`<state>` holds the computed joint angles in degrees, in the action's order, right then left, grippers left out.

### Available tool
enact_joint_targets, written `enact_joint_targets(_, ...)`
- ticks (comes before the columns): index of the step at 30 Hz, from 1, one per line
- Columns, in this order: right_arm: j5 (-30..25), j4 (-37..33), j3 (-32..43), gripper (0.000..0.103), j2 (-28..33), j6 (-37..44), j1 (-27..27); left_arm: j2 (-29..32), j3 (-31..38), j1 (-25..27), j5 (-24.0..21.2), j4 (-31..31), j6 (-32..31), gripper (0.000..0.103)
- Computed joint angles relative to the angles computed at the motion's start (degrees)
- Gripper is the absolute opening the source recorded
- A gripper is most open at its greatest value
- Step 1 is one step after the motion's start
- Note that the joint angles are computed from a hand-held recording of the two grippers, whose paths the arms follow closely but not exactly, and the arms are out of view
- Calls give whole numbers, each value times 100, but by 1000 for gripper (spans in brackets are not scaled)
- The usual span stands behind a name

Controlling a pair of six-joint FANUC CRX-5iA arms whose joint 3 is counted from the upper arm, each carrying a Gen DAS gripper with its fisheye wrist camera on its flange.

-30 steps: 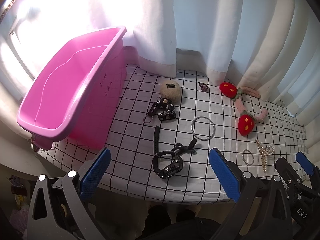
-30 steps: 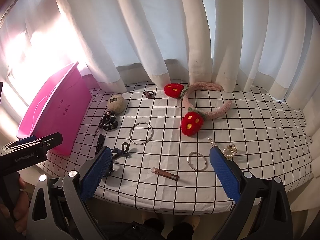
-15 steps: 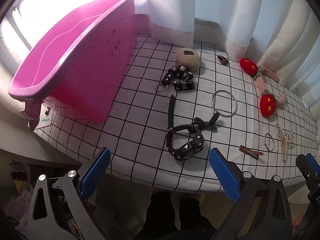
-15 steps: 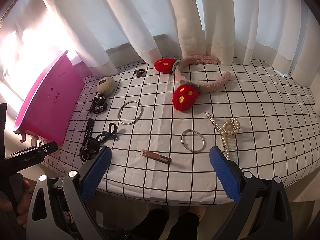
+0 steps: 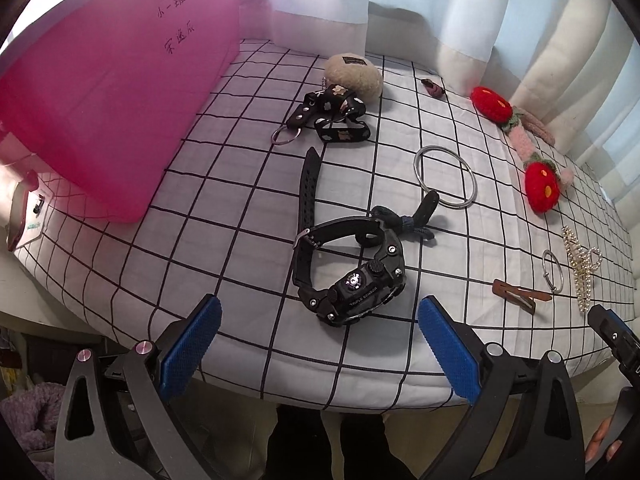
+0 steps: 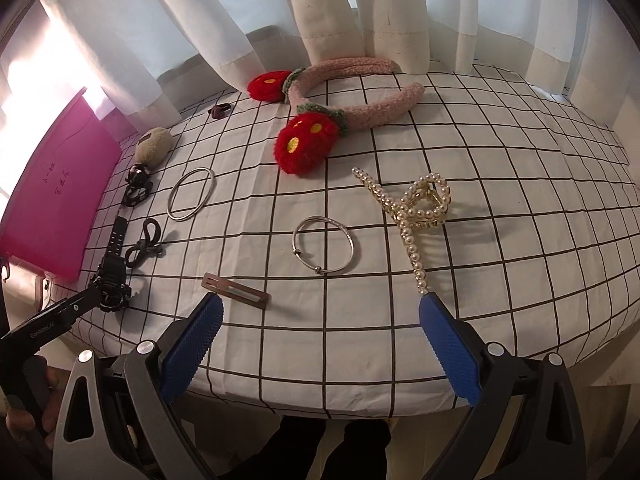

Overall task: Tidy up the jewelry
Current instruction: 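Move the left tool to the black watch while the right tool approaches the pearl claw clip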

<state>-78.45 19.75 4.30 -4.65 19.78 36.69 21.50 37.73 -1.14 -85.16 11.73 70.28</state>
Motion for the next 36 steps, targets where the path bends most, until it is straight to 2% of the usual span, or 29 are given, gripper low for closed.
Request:
enact_joint_targets(10,244,258,-437,94,-26,-118,-479,27,-306,-139,385,20,141,97)
enact_joint_targets(19,285,290,-475,94,151,333,-845,74,-400,-264,509,-94,265,97)
enact_joint_targets(29,139,554,-535,94,365,623,-903,137,-373,-370,673,-246,393,97)
enact_joint_targets(32,251,675,-645,94,328,573,-893,153,-318,-460,737,-483,373,97)
enact_joint_targets(36,389,840,-802,94,270,475,-853,-28,-676,-434,1168,-402,341,98)
